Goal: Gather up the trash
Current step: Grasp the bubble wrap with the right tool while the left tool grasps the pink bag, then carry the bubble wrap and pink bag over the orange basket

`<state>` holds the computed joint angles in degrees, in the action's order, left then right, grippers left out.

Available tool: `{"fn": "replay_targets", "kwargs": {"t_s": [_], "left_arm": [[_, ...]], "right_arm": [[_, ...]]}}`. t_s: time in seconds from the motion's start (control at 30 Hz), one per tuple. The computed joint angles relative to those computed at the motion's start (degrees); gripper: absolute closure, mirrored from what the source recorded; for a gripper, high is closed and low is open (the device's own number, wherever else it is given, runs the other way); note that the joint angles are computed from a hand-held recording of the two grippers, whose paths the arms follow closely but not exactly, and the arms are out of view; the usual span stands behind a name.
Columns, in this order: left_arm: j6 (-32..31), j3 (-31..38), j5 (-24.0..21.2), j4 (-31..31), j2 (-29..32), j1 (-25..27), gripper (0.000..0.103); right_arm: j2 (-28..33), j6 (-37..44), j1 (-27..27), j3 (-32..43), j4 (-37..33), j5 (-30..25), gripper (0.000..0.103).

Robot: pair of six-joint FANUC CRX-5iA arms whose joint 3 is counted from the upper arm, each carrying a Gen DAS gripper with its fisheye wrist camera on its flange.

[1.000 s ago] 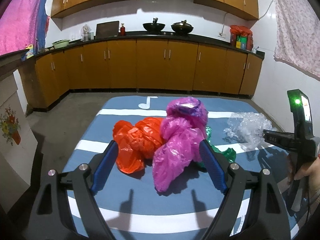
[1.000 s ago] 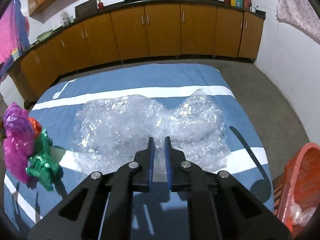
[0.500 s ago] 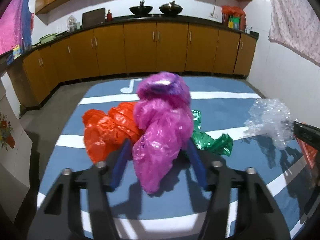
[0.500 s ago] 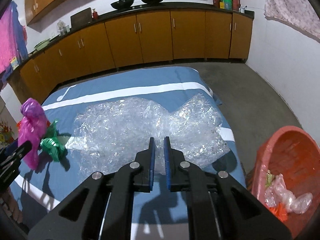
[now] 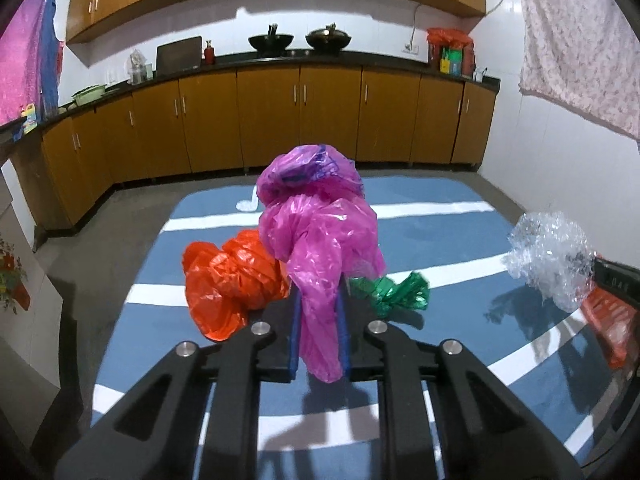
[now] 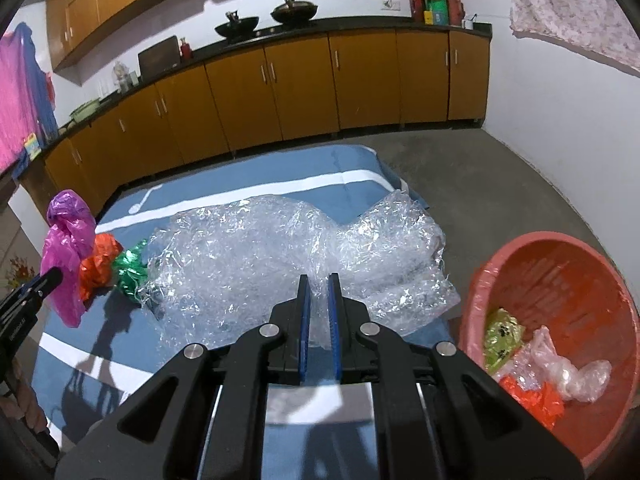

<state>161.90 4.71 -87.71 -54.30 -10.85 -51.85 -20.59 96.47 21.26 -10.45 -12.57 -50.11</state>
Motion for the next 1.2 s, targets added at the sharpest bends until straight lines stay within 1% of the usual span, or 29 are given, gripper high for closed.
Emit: {"fn": "replay_targets", "kwargs": {"t_s": [0.1, 0.2, 0.33, 0.47, 0.73, 1.0, 1.2], "left_arm": [[0.15, 1.50, -1.15, -1.71, 0.23, -2.70, 0.087], [0.14, 3.20, -1.35, -2.76, 0.94, -5.12, 0.087], [-0.62, 5.86, -0.46, -3.36, 2.63, -7.42, 0.087], [-1.77, 8.38, 1.35, -3.28, 4.66, -8.96, 0.087], [-3.64, 11.74, 6.08, -0.76, 8.17, -9.29, 0.087], [-5.72, 14.05, 10.46, 2.33, 11.25, -8.64, 0.087], [-7.18, 15.00, 13.24, 4.30, 12.78, -7.94, 0.087]], "right_arm": [[-2.23, -0.39, -0.98, -0.56, -0.16, -0.20, 0.094], [-4.52, -0.31, -2.15, -1.44, -0.35, -0.25, 0.094], [-7.98, -0.41, -4.08, -2.84, -0.03, -0.09, 0.094], [-10.72, -0.86, -6.22, -4.19, 0.42, 0.26, 0.094], [-13.71, -1.16, -9.51, -6.29, 3.49, 2.42, 0.094], [-13.47, 1.33, -15.37, -5.97, 0.94, 2.58, 0.094], [-12.93, 1.62, -18.02, -6.19, 0.54, 3.23, 0.094]]}}
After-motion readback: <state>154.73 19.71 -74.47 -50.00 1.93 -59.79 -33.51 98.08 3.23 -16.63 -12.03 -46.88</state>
